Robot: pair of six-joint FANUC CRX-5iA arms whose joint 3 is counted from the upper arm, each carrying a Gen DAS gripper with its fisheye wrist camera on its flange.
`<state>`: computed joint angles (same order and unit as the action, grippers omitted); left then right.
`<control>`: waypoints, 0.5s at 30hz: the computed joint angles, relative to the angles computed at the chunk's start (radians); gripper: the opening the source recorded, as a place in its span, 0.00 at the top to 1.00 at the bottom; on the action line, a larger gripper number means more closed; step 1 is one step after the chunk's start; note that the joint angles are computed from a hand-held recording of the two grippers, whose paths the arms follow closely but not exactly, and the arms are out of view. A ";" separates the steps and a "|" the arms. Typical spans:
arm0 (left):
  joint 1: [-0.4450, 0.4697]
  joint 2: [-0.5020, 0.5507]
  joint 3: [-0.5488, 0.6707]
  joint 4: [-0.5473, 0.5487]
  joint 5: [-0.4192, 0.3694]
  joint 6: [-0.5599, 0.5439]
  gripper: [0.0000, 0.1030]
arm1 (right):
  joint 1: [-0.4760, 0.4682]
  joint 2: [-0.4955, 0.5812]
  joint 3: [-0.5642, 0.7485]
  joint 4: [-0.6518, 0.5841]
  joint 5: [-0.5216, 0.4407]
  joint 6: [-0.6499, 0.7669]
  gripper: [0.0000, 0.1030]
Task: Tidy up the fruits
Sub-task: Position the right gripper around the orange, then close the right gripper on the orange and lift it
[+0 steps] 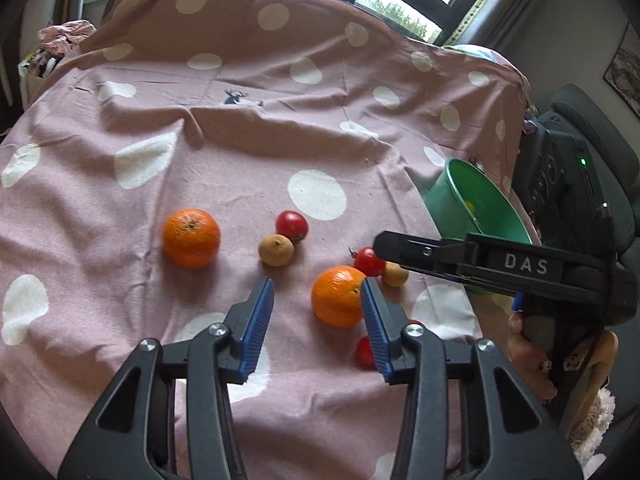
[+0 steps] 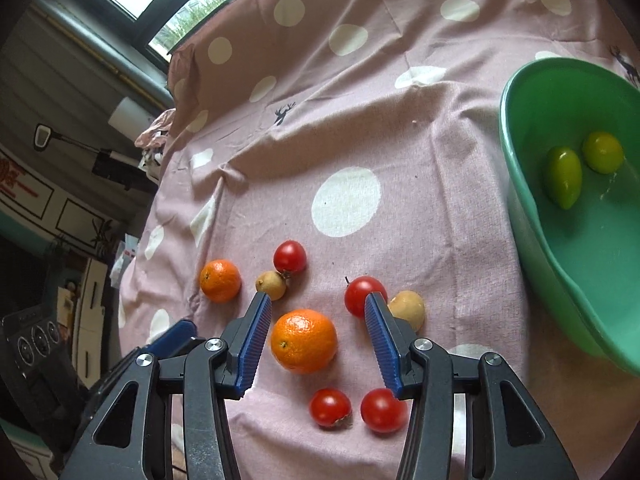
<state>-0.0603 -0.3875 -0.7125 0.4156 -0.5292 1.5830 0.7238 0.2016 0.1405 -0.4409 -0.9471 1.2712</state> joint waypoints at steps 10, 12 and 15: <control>-0.032 0.077 -0.033 0.209 0.008 -0.178 0.59 | -0.007 0.044 0.044 -0.078 -0.068 0.048 0.56; -0.031 0.080 -0.029 0.199 0.003 -0.166 0.59 | -0.001 0.049 0.047 -0.070 -0.073 0.046 0.56; -0.031 0.089 -0.029 0.207 -0.002 -0.172 0.59 | 0.003 0.058 0.052 -0.061 -0.085 0.039 0.56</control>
